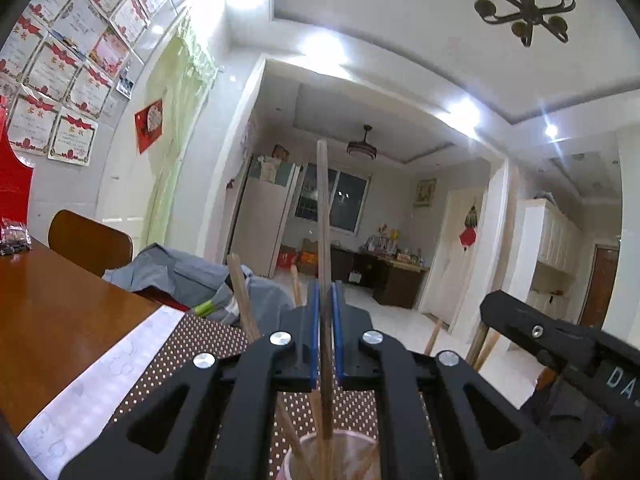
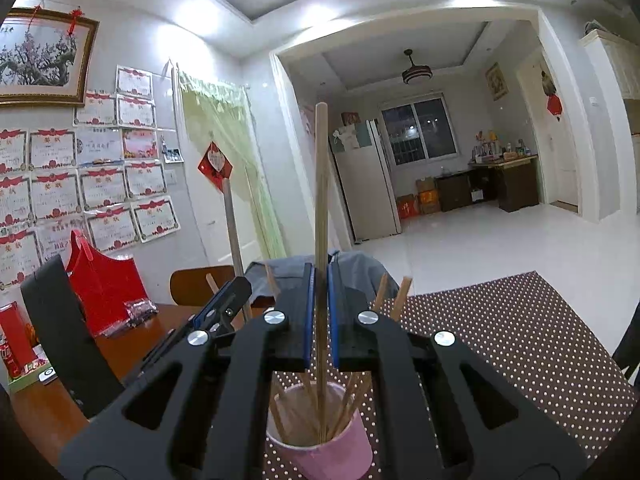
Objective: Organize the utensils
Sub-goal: 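Lower the chopsticks into the pink cup and open both tools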
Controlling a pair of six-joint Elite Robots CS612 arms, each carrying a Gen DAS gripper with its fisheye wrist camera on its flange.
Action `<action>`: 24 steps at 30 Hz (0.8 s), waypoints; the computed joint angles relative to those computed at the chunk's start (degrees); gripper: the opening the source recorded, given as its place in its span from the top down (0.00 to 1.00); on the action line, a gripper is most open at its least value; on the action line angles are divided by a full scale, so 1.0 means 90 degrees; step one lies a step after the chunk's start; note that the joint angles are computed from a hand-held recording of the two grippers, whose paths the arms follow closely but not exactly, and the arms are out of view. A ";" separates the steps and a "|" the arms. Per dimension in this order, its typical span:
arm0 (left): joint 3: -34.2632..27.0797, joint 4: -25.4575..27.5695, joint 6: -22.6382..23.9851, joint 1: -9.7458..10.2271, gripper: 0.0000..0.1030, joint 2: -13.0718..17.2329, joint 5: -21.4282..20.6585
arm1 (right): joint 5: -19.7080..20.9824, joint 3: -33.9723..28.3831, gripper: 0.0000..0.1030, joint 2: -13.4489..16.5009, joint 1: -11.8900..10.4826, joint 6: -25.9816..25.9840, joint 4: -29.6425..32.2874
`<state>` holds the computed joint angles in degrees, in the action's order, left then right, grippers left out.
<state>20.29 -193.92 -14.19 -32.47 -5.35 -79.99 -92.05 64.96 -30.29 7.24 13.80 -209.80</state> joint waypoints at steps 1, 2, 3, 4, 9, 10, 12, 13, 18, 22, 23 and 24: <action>0.0153 -0.0009 -0.0025 0.0005 0.93 -0.0078 -0.0034 | -0.0004 0.0016 0.93 -0.0004 0.0001 -0.0006 0.0013; 0.0335 -0.0039 -0.0041 0.0007 0.93 -0.0171 -0.0055 | -0.0004 0.0042 0.93 -0.0015 0.0001 -0.0009 0.0029; 0.0472 -0.0068 -0.0037 0.0007 0.91 -0.0241 -0.0061 | -0.0010 0.0078 0.93 -0.0034 0.0006 0.0003 0.0054; 0.0662 -0.0117 -0.0013 0.0006 0.88 -0.0338 -0.0069 | -0.0017 0.0086 0.93 -0.0037 0.0007 0.0013 0.0066; 0.1294 -0.0333 0.0083 -0.0008 0.80 -0.0659 -0.0081 | -0.0066 0.0182 0.93 -0.0098 0.0036 -0.0010 0.0153; 0.1401 -0.0359 0.0080 -0.0011 0.80 -0.0716 -0.0065 | -0.0083 0.0204 0.93 -0.0112 0.0044 -0.0014 0.0164; 0.1601 -0.0405 0.0059 -0.0011 0.76 -0.0827 -0.0067 | -0.0105 0.0236 0.93 -0.0134 0.0053 -0.0009 0.0207; 0.1675 -0.0407 0.0051 -0.0010 0.74 -0.0869 -0.0069 | -0.0115 0.0250 0.93 -0.0147 0.0060 -0.0005 0.0240; 0.2197 -0.0566 0.0130 -0.0005 0.62 -0.1154 -0.0109 | -0.0193 0.0299 0.93 -0.0190 0.0094 -0.0033 0.0375; 0.2487 -0.0596 0.0253 -0.0001 0.50 -0.1317 -0.0106 | -0.0213 0.0320 0.93 -0.0213 0.0117 -0.0038 0.0602; 0.2568 -0.0615 0.0301 -0.0004 0.50 -0.1360 -0.0063 | -0.0211 0.0323 0.93 -0.0220 0.0123 -0.0014 0.0693; 0.2657 -0.0616 0.0323 -0.0002 0.50 -0.1410 -0.0047 | -0.0224 0.0316 0.93 -0.0221 0.0129 0.0002 0.0761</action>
<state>44.20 -199.46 -11.29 -32.50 -18.04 -80.40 -94.06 67.80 -32.28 8.40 13.81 -202.94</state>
